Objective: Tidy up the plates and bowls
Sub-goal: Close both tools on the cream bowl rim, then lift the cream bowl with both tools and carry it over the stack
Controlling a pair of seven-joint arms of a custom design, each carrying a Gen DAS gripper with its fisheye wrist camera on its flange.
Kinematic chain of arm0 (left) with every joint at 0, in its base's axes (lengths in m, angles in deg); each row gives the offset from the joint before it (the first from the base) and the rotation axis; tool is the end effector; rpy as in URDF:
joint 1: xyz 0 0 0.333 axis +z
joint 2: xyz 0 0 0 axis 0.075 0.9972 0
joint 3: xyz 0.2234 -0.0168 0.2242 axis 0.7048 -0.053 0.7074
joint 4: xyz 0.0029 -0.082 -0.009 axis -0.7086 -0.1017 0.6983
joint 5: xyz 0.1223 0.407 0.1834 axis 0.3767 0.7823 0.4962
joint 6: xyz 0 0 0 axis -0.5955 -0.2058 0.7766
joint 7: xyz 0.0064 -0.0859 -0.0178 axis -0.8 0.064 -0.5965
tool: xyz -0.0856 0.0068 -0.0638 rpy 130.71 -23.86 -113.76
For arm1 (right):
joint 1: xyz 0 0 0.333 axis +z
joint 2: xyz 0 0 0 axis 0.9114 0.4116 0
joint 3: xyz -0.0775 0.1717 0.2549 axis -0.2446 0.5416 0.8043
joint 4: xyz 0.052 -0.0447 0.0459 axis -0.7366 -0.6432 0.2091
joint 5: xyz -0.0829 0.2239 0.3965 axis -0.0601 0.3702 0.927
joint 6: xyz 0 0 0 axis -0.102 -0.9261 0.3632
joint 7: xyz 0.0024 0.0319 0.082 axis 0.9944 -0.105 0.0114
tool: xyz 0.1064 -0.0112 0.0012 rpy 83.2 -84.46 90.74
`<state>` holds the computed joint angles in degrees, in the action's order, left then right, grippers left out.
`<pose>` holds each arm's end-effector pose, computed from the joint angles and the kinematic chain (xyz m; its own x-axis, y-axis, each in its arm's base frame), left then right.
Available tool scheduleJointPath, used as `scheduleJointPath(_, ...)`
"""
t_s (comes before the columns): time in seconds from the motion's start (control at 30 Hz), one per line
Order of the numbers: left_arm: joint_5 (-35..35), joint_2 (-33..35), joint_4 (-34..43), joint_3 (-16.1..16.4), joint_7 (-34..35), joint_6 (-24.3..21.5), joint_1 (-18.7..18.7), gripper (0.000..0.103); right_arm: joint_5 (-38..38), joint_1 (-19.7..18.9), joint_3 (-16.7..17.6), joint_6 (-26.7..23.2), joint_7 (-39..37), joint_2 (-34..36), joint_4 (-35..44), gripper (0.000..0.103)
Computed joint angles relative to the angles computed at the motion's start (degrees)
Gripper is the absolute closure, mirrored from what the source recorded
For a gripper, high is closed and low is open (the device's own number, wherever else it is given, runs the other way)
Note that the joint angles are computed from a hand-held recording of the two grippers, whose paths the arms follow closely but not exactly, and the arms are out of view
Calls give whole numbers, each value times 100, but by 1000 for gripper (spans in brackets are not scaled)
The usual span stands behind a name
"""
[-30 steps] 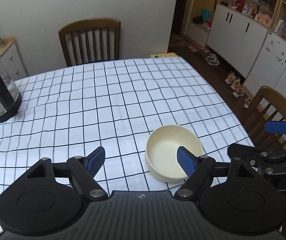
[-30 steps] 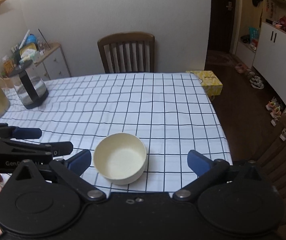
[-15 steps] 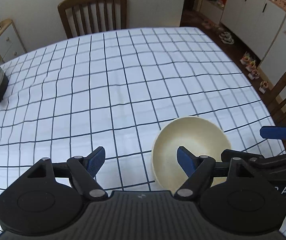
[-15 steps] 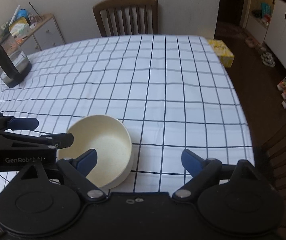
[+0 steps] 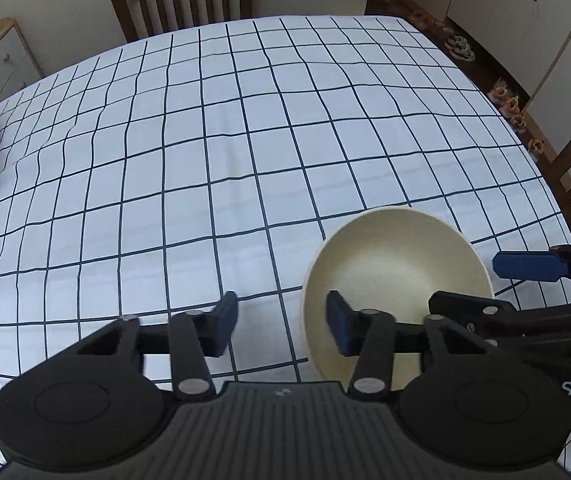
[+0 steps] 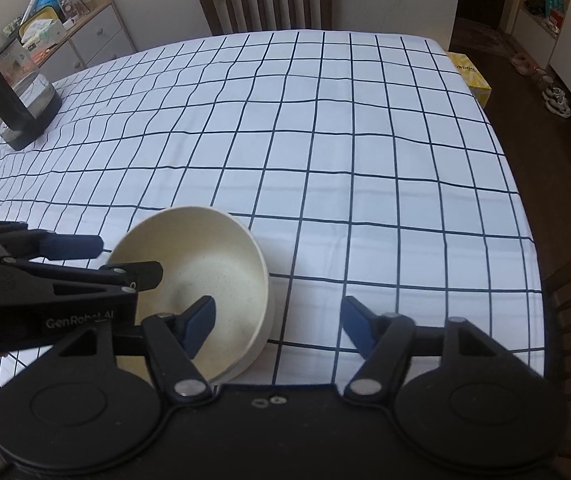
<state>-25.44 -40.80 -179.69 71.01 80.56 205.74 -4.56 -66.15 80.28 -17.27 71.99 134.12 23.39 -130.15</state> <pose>0.5978 -0.1992 0.3504 -0.6729 -0.7397 -0.0028 -0.6821 0.6220 -0.3846 0.4886 0.1743 0.3435 -0.3310 -0.9340 -0.1346 -0.8243 0.3556 -0.4405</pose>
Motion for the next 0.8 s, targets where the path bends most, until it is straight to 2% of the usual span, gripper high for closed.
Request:
scheduleJointPath(0.07,121,42,36,-3,-137,-4,-31,69,22,13,-9,12,-34,34,23,49)
scheduleJointPath(0.2,150,81,42,-20,-206,34,-68,77,86,29,-17,5,-67,68,48,59)
scheduleJointPath(0.27,157,100,63,-20,-216,-4,-76,88,164,50,-36,13,-112,77,55,67)
scheduleJointPath(0.53,72,-54,-110,-55,73,62,-95,98,178,54,2,-14,-44,43,42,92)
scheduleJointPath(0.8,-249,-347,-372,-84,474,153,-96,98,-172,37,141,-328,434,-92,42,96)
